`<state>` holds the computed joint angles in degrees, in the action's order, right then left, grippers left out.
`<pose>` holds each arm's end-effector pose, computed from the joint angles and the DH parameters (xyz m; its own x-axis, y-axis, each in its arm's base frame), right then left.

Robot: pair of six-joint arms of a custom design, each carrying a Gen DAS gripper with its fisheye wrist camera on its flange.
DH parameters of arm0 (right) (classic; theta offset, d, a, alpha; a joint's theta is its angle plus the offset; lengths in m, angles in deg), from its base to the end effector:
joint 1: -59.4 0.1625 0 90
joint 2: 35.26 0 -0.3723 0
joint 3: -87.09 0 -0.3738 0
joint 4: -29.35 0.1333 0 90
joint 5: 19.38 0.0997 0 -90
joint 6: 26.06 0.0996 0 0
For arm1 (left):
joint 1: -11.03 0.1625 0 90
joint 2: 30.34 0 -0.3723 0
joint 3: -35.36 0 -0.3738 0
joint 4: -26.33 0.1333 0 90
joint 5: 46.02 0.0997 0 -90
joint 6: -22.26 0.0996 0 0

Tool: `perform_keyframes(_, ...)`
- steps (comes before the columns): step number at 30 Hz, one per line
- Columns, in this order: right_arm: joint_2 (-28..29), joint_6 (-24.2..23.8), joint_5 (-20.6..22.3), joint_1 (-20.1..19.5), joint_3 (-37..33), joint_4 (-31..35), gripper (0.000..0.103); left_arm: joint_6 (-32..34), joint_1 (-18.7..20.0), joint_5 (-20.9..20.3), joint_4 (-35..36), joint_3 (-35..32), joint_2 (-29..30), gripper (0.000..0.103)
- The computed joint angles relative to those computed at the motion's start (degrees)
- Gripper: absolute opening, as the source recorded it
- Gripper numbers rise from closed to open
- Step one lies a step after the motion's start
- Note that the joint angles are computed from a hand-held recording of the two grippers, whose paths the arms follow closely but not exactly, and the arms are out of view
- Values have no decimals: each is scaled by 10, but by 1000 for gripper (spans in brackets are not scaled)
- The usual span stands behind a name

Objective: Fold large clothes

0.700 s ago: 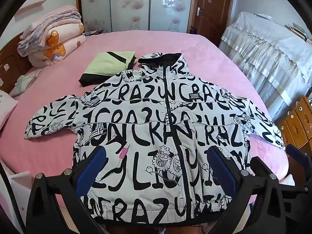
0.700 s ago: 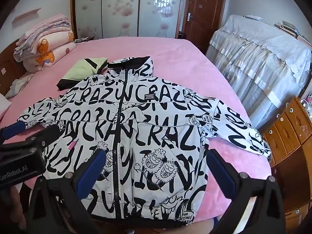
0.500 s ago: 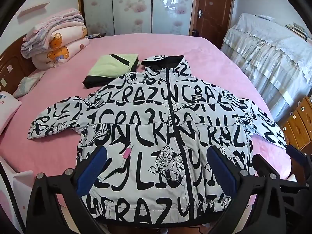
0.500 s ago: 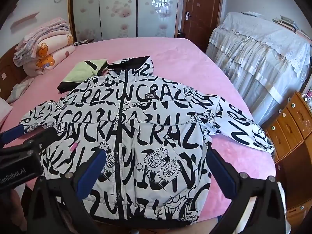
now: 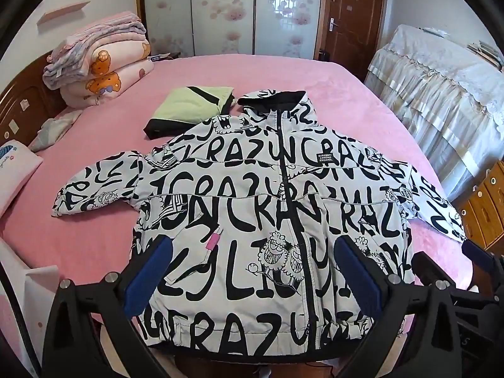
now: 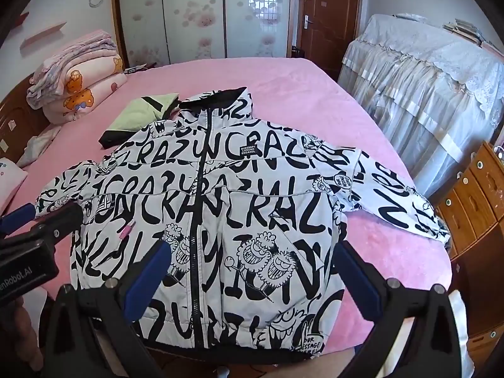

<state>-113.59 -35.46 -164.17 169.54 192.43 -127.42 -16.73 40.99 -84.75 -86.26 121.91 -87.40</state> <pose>0.2284 -0.4719 0.3770 -0.6683 0.1703 0.7241 -0.3789 0.7597 -0.5284 -0.4312 -0.4921 0.2171 -0.7209 0.1458 -0.6775 0.5230 0.7558 -0.3939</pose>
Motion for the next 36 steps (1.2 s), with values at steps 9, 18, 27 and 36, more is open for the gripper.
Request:
perform_keyframes(9,-5,16,-8,0,2,1,102,-13,0,-4,12,4,-3,102)
perform_keyframes(18,-3,7,-9,2,3,-8,102,-13,1,-10,6,13,-8,101)
perform_keyframes(27,-4,9,-5,4,3,-6,102,-16,0,-11,6,18,-9,102)
perform_keyframes(36,-3,5,-2,5,2,-8,102,-16,0,-11,5,19,-9,102)
